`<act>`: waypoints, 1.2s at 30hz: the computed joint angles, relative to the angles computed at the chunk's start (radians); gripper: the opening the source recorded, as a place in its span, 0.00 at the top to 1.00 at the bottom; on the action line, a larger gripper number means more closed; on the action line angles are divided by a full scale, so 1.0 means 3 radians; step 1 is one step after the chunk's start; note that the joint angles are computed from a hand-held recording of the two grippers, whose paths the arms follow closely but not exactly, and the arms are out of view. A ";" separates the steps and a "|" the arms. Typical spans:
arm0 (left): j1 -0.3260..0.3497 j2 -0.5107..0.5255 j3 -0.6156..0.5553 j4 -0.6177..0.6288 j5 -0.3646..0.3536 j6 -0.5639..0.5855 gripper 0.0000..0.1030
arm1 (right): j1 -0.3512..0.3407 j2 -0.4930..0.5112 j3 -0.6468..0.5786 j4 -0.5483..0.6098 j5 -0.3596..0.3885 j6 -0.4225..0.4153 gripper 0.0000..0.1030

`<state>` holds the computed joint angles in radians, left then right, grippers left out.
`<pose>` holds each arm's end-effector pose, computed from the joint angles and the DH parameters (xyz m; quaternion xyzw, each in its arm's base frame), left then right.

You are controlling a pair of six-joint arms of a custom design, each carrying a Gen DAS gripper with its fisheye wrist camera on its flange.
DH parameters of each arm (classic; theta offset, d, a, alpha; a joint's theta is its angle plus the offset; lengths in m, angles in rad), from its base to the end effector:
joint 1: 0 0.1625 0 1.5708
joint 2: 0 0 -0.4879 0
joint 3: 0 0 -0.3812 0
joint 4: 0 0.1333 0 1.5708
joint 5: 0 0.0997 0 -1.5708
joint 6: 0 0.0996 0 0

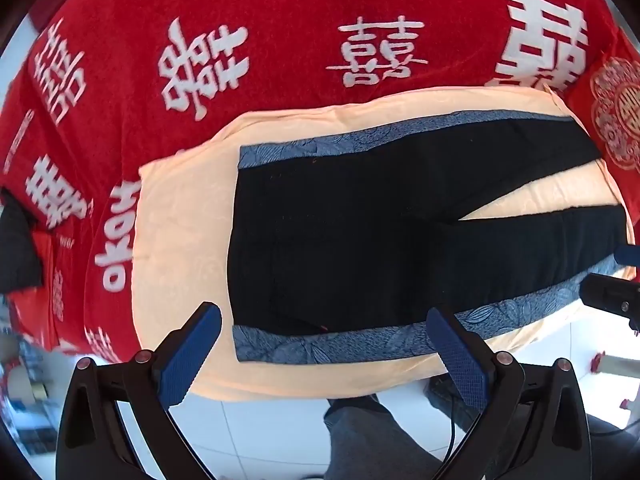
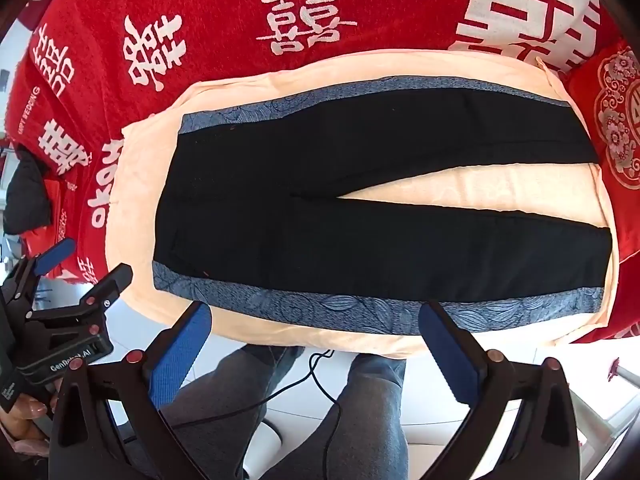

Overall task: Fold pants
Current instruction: 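Move both open tools toward the patterned waistband of the black trousers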

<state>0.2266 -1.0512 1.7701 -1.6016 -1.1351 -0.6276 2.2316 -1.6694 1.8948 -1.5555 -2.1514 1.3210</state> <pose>-0.4954 -0.2941 0.2019 0.3906 0.8352 0.0122 0.3869 0.3079 -0.2679 0.4582 -0.2758 -0.9110 0.1747 0.2519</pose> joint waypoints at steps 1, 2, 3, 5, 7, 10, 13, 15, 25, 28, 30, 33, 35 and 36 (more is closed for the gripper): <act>-0.0020 -0.0004 0.0008 0.0023 -0.0005 -0.0091 0.00 | 0.0009 -0.0026 0.0000 0.0034 0.0002 -0.0008 0.00; -0.0038 -0.0007 0.0016 0.0044 -0.0016 -0.0179 0.00 | 0.0022 -0.0056 0.0007 0.0068 0.0007 -0.0015 0.00; -0.0056 -0.0010 0.0023 0.0063 -0.0028 -0.0265 0.00 | 0.0035 -0.0089 0.0017 0.0102 0.0011 -0.0021 0.00; -0.0100 -0.0034 0.0042 0.0129 -0.0049 -0.0440 0.00 | 0.0064 -0.0143 0.0033 0.0160 0.0018 -0.0035 0.00; -0.0089 -0.0068 0.0064 0.0142 -0.0072 -0.0551 0.00 | 0.0091 -0.0201 0.0068 0.0191 0.0028 -0.0045 0.00; -0.0155 -0.0085 0.0040 0.0299 -0.0093 -0.0787 0.00 | 0.0126 -0.0251 0.0123 0.0198 0.0046 -0.0060 0.00; -0.0131 -0.0122 0.0073 0.0212 -0.0180 -0.0810 0.00 | 0.0142 -0.0265 0.0170 0.0170 0.0076 -0.0052 0.00; -0.0098 -0.0136 0.0066 0.0228 -0.0227 -0.0783 0.00 | 0.0144 -0.0255 0.0187 0.0144 0.0101 -0.0034 0.00; 0.0177 -0.0262 0.0322 0.0069 -0.0299 -0.0552 0.00 | 0.0027 -0.0035 0.0329 -0.0200 0.0070 0.0103 0.00; 0.0268 -0.0311 0.0500 -0.0098 -0.0266 -0.0435 0.00 | -0.0065 0.0059 0.0426 -0.0362 0.0089 0.0062 0.00; 0.0318 -0.0321 0.0585 -0.0174 -0.0271 -0.0341 0.00 | -0.0108 0.0094 0.0517 -0.0542 0.0108 0.0072 0.00; 0.0372 -0.0331 0.0707 -0.0285 -0.0253 -0.0265 0.00 | -0.0156 0.0142 0.0652 -0.0785 0.0128 0.0060 0.00; 0.0413 -0.0338 0.0774 -0.0342 -0.0241 -0.0247 0.00 | -0.0208 0.0177 0.0747 -0.0910 0.0159 0.0034 0.00; 0.0431 -0.0334 0.0817 -0.0383 -0.0241 -0.0251 0.00 | -0.0238 0.0184 0.0809 -0.0991 0.0171 0.0009 0.00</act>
<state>0.3560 -1.1513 2.0153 -1.7166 -1.2073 -0.7029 2.1603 -1.6140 2.1376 -1.8527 -2.1000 1.3238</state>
